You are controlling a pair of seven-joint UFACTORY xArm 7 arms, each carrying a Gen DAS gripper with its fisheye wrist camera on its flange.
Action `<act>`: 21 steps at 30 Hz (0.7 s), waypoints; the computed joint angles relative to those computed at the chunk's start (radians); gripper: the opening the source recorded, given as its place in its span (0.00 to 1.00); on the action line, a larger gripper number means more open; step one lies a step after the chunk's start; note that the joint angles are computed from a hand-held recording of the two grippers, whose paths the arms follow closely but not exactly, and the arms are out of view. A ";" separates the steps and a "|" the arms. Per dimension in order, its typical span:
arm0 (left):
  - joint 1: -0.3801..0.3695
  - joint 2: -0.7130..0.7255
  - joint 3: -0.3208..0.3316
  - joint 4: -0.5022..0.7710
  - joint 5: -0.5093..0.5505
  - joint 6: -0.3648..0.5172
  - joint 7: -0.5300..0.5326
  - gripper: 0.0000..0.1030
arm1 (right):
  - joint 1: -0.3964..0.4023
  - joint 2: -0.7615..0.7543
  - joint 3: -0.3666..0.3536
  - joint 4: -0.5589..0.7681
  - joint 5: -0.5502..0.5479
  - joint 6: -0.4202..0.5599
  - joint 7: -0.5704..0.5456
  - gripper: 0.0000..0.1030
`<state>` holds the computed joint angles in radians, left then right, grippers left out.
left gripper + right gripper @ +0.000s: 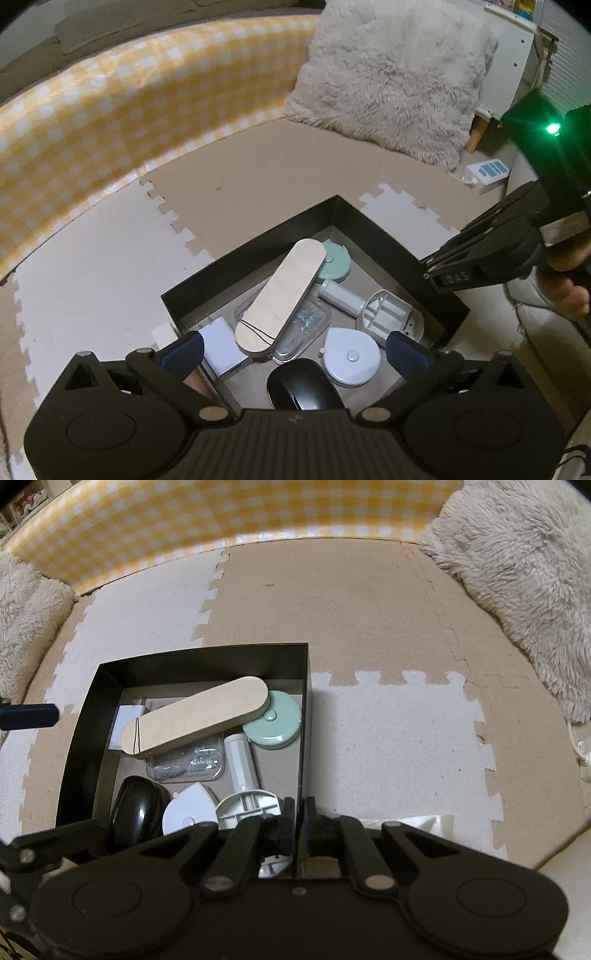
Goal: Organize rigid objects
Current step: 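Carry the wooden stick into the black box and release it, then move the open left tool to the UV gel polish box on the mat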
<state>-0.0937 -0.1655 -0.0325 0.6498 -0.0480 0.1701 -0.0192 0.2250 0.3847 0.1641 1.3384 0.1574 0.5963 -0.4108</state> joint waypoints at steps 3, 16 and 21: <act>0.016 -0.038 -0.014 -0.029 0.023 -0.011 -0.042 1.00 | 0.002 -0.001 -0.002 -0.002 -0.005 -0.001 0.000 0.05; 0.086 -0.276 -0.018 -0.208 0.047 -0.071 -0.156 1.00 | 0.009 -0.002 -0.005 -0.003 -0.019 -0.005 0.006 0.05; 0.142 -0.321 -0.006 -0.258 0.051 -0.092 -0.184 1.00 | 0.010 -0.001 -0.006 -0.002 -0.025 -0.005 0.009 0.05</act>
